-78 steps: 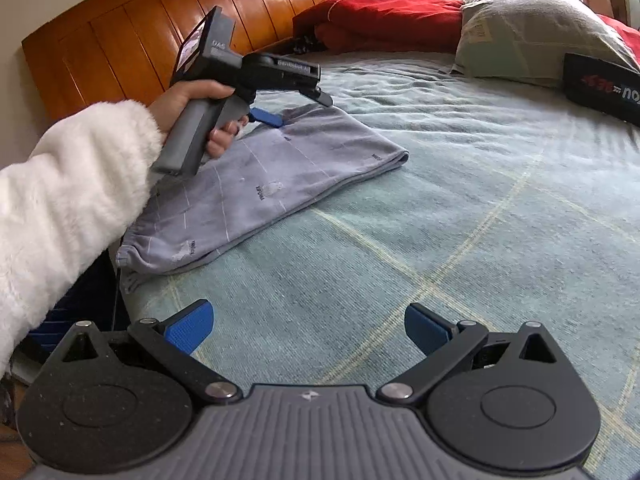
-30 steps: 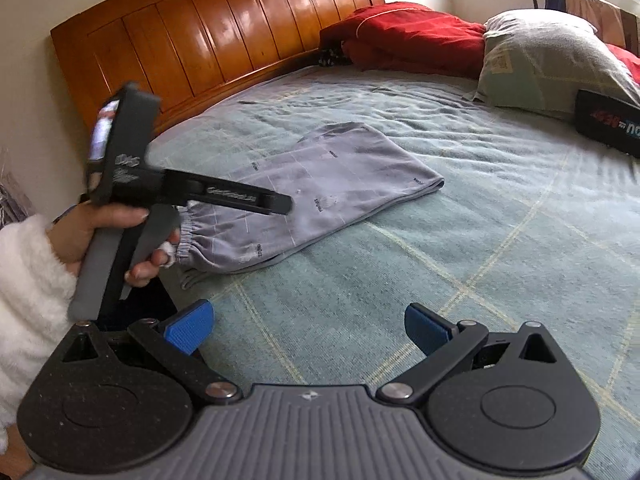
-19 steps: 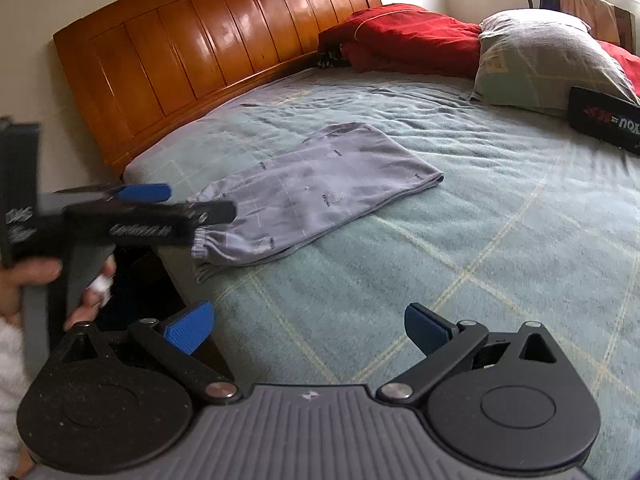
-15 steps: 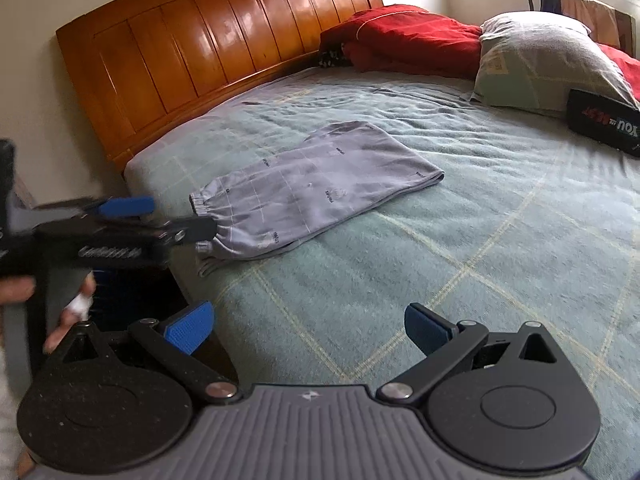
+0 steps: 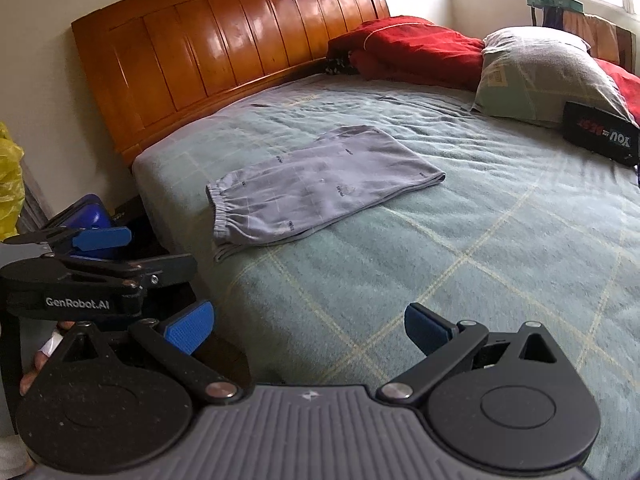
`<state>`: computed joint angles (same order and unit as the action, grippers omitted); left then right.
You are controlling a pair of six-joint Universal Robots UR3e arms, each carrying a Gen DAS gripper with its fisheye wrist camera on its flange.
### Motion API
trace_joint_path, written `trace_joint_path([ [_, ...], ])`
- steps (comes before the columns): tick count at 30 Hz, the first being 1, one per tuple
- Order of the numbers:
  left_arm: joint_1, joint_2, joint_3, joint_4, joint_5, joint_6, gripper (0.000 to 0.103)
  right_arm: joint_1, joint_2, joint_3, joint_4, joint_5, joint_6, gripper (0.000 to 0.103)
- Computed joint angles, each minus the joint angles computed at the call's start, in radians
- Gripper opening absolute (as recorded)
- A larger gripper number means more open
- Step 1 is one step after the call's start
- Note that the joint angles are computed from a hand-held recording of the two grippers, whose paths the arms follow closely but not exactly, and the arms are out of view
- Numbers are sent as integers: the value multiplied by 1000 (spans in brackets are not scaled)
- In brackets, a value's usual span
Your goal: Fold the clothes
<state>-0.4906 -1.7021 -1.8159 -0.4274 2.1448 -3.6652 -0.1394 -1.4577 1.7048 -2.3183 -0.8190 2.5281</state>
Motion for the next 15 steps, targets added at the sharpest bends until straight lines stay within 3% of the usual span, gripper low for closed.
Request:
trace_joint_path([
  [15, -152, 10, 38, -103, 97, -67, 102, -102, -232, 199, 17, 70, -77, 103],
])
